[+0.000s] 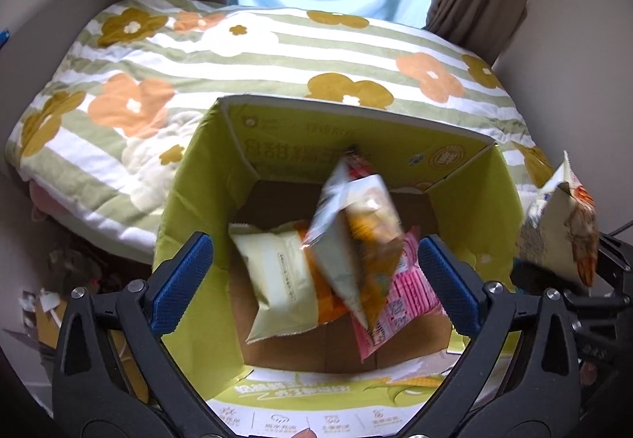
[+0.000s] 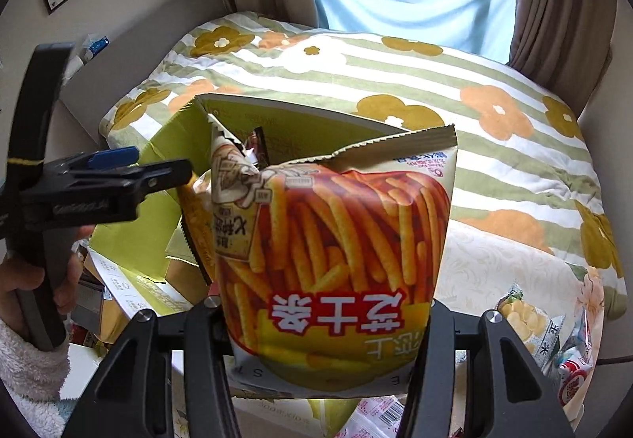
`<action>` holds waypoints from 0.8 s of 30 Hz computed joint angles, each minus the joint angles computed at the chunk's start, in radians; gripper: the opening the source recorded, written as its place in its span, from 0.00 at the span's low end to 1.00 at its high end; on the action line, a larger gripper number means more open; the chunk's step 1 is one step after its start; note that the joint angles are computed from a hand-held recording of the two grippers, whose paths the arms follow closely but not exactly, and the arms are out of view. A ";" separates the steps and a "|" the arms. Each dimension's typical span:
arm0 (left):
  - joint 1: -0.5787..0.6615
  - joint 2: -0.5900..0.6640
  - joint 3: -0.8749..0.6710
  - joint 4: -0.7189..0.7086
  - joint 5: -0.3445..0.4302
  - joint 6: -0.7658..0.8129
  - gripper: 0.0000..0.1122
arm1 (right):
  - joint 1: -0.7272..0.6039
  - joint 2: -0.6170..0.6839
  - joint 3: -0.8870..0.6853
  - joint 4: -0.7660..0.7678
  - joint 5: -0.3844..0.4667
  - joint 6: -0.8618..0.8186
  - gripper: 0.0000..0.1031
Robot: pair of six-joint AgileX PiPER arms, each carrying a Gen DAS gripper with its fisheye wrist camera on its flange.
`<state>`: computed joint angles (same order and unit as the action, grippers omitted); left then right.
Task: Organize snacks
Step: 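Carry both bags over the yellow box and open both tools to drop them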
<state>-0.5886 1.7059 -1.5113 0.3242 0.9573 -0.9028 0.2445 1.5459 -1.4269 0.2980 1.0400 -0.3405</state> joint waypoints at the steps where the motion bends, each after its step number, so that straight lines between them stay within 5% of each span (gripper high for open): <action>1: 0.001 -0.014 0.018 0.001 -0.003 -0.012 0.91 | 0.002 0.019 -0.016 0.005 0.008 0.001 0.46; 11: -0.006 -0.101 0.115 0.041 -0.011 -0.102 0.91 | 0.033 0.175 -0.171 0.010 0.058 0.044 0.47; 13: -0.004 -0.109 0.126 0.034 -0.020 -0.102 0.91 | 0.042 0.199 -0.196 -0.007 0.046 0.070 0.53; 15: -0.010 -0.110 0.125 0.036 -0.018 -0.107 0.91 | 0.039 0.187 -0.176 0.001 -0.002 0.075 0.97; 24: -0.054 -0.102 0.109 0.049 -0.004 -0.126 0.91 | 0.026 0.109 -0.083 0.032 -0.026 0.038 1.00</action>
